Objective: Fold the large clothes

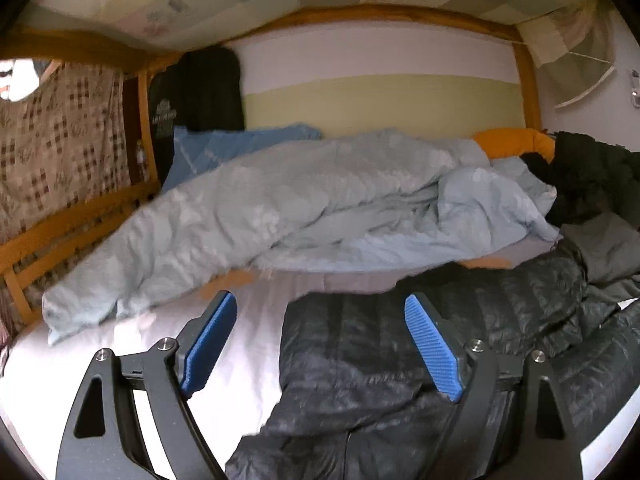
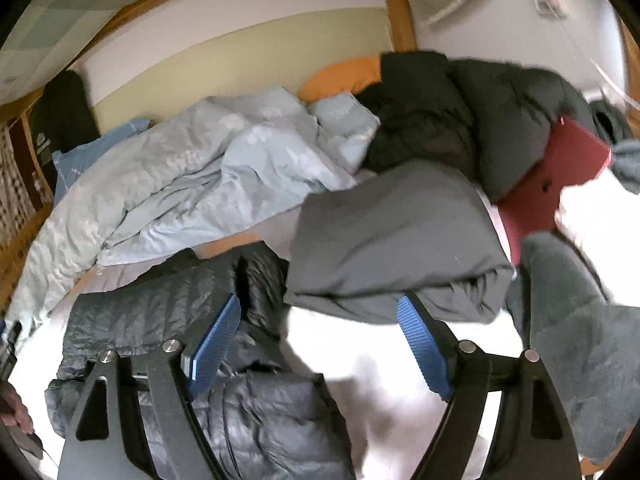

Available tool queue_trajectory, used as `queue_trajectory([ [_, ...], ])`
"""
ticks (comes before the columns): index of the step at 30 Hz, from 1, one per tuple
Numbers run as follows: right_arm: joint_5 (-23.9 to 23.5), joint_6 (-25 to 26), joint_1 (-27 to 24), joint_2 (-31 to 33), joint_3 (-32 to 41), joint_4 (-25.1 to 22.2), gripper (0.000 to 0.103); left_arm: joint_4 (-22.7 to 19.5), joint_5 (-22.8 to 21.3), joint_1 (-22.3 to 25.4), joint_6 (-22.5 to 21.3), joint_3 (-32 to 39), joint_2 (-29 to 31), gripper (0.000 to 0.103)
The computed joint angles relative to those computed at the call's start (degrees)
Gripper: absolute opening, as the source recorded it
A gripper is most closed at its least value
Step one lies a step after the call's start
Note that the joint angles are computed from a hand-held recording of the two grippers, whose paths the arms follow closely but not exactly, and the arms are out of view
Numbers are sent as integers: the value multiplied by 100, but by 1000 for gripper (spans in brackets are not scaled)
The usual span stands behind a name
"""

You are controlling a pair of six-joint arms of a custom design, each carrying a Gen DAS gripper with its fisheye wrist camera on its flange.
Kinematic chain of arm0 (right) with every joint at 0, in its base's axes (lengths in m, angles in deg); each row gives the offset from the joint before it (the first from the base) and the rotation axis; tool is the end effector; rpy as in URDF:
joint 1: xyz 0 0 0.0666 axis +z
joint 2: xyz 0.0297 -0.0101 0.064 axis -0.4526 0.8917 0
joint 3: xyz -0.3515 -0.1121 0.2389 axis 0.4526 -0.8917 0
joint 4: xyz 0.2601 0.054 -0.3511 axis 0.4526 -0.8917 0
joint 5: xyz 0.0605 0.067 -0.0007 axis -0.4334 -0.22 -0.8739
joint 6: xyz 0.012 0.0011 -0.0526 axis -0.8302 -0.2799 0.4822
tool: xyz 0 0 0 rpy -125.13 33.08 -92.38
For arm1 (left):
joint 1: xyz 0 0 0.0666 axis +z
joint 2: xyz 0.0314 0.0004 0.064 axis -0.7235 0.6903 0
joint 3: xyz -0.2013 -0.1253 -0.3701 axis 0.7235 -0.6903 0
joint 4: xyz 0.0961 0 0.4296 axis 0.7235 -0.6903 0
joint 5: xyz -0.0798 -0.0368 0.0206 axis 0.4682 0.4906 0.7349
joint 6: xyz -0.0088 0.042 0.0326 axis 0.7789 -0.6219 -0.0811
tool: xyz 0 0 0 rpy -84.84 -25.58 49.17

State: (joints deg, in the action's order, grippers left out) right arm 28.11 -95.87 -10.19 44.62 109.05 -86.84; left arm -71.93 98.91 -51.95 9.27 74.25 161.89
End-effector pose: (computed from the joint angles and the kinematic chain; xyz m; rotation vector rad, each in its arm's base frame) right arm 0.4101 0.1012 0.5554 0.8576 2.1011 -0.1817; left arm 0.6532 -0.0743 0.4639 0.4845 1.8875 -0.1894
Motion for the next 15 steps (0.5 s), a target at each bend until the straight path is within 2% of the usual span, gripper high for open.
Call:
queue_trajectory([
  [2,-242,-130,-65,-191,-165,121,83,-256,66,110,157,121,84,89],
  [3,-209,-168,-53,-222,-189,117,83,-343,50,154,216,172,124,89],
  [6,823,33,283,-100,-20,-306,84,-496,49,320,334,292,196,91],
  [8,1154,284,423,3,111,-460,84,-446,107,437,430,263,171,97],
  [10,1071,422,472,-14,127,-350,84,-366,195,526,448,191,128,97],
  [13,689,465,510,-68,51,-81,85,-230,249,620,233,2,31,97],
  [15,466,445,533,-42,17,-67,85,-246,221,669,132,-107,-25,97],
])
